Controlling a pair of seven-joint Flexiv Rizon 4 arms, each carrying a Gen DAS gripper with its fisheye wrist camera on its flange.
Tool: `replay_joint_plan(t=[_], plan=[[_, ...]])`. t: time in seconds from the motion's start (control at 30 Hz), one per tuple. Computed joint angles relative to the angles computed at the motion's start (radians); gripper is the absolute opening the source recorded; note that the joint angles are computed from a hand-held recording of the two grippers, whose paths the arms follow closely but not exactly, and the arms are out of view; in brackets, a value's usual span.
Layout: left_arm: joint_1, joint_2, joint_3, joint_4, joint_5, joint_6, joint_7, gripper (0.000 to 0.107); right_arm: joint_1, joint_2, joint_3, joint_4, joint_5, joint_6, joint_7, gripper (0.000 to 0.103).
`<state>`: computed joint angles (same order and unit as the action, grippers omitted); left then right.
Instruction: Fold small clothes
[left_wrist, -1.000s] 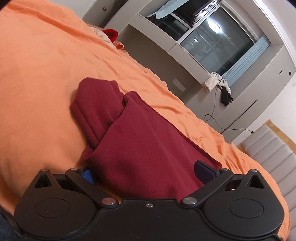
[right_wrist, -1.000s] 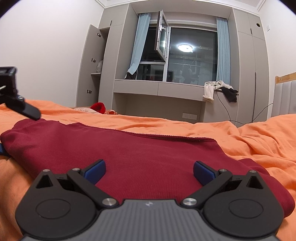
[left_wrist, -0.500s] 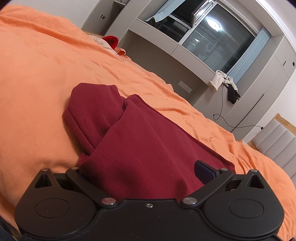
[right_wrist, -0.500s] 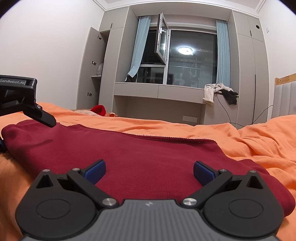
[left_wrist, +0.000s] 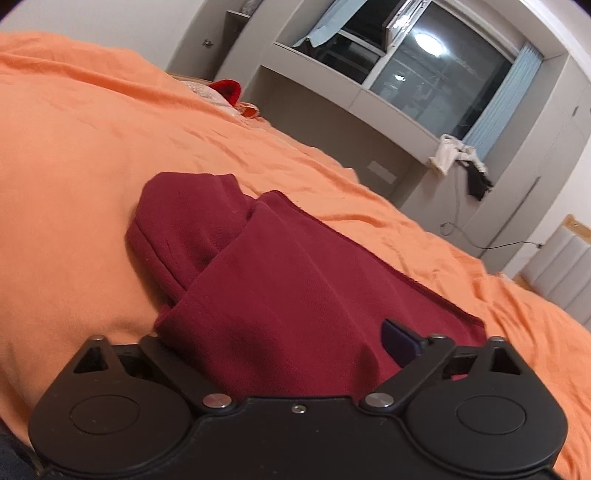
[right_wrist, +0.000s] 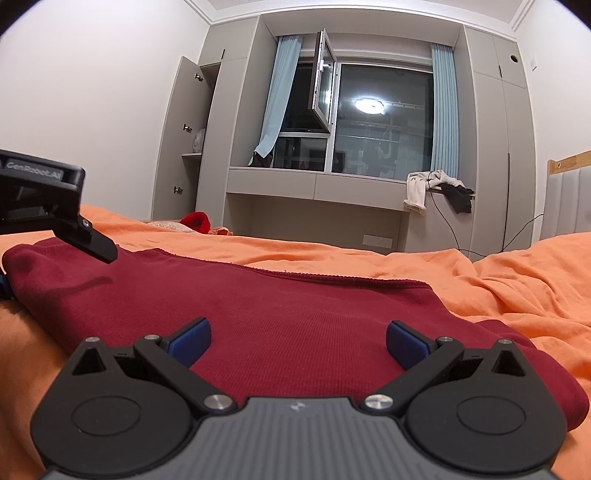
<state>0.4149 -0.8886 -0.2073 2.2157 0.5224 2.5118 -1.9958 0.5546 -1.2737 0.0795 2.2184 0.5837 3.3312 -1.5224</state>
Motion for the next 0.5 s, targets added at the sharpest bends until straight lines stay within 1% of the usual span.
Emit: replay_joint_plan(t=[0.03,0.1,0.17,0.27,0.33,0.37,0.43,0.5], plan=[[-0.022,0.011,0.014,0.007,-0.028,-0.005,0.012,0.083,0.0,0.0,0.0,0.0,-0.001,-0.001,0.0,0.103],[-0.063,0.029,0.043,0.021,-0.079,-0.009,0.044,0.078,0.001,0.001,0.001,0.001,-0.001,-0.002,-0.001,0.103],[-0.082,0.035,0.055,0.029,-0.108,-0.008,0.064,0.073,0.0,-0.002,0.0,0.001,-0.006,0.001,0.0,0.103],[-0.1,0.044,0.065,0.04,-0.14,-0.006,0.086,0.062,-0.002,-0.002,-0.001,0.005,-0.016,0.002,0.002,0.103],[-0.133,0.051,0.08,0.052,-0.184,0.004,0.107,0.05,-0.004,0.002,-0.003,0.014,-0.025,-0.001,0.003,0.103],[-0.152,0.054,0.088,0.058,-0.208,0.013,0.118,0.048,-0.005,0.007,-0.004,0.022,-0.032,-0.005,0.003,0.103],[-0.189,0.06,0.109,0.066,-0.251,0.033,0.148,0.037,-0.012,0.026,-0.012,0.055,-0.064,-0.018,0.005,0.103],[-0.215,0.068,0.12,0.072,-0.279,0.047,0.176,0.03,-0.025,0.048,-0.026,0.1,-0.12,-0.03,0.01,0.103]])
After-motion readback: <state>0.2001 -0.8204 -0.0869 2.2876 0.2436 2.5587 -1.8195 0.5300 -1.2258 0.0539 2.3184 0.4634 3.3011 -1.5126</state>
